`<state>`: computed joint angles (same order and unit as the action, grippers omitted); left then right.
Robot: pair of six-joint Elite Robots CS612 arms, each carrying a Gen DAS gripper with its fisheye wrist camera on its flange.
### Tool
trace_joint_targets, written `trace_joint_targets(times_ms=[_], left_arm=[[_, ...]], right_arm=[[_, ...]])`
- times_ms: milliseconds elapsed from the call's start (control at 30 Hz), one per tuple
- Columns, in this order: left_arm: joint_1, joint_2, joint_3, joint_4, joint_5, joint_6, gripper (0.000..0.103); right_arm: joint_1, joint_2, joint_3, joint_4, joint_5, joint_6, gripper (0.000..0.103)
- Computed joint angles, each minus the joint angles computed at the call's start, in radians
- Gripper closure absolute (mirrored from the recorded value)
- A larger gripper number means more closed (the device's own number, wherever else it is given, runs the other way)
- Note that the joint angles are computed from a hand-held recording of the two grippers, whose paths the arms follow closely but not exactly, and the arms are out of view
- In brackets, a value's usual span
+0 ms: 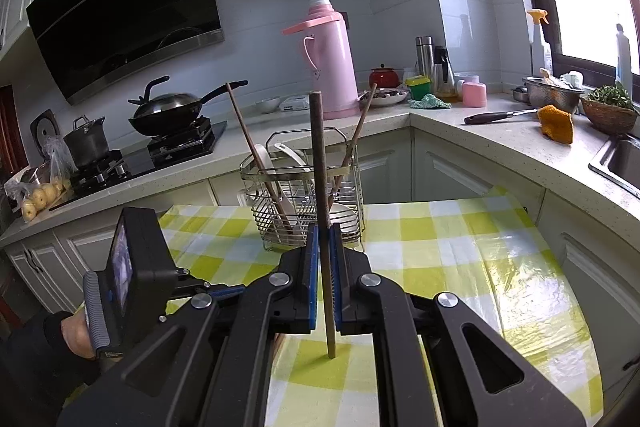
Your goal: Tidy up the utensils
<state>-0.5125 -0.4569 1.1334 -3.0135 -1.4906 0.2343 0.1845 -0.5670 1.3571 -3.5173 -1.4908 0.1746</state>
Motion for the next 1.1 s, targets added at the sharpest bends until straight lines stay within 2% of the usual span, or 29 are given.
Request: trace_joint_targets(times_ms=[167, 333, 433, 633, 1067, 1100], left_arm=[[0.002, -0.044, 0.05, -0.136, 0.022, -0.084, 0.098], [0.004, -0.08, 0.12, -0.284, 0.072, -0.24, 0.098], [-0.004, -0.088, 0.153, -0.37, 0.132, -0.294, 0.098], [-0.014, -0.099, 0.2, -0.498, 0.199, -0.39, 0.099], [-0.011, -0.104, 0.2, -0.486, 0.192, -0.37, 0.099], [-0.011, -0.104, 0.199, -0.488, 0.192, -0.368, 0.103]], right_arm=[[0.01, -0.007, 0.002, -0.004, 0.002, -0.016, 0.096], [0.02, -0.007, -0.007, 0.013, -0.017, -0.033, 0.096], [0.026, -0.006, -0.013, 0.037, -0.031, -0.037, 0.096], [0.035, -0.004, -0.024, 0.055, -0.051, -0.054, 0.096], [0.04, -0.001, -0.038, 0.06, -0.058, -0.073, 0.096], [0.04, -0.001, -0.039, 0.06, -0.058, -0.075, 0.096]])
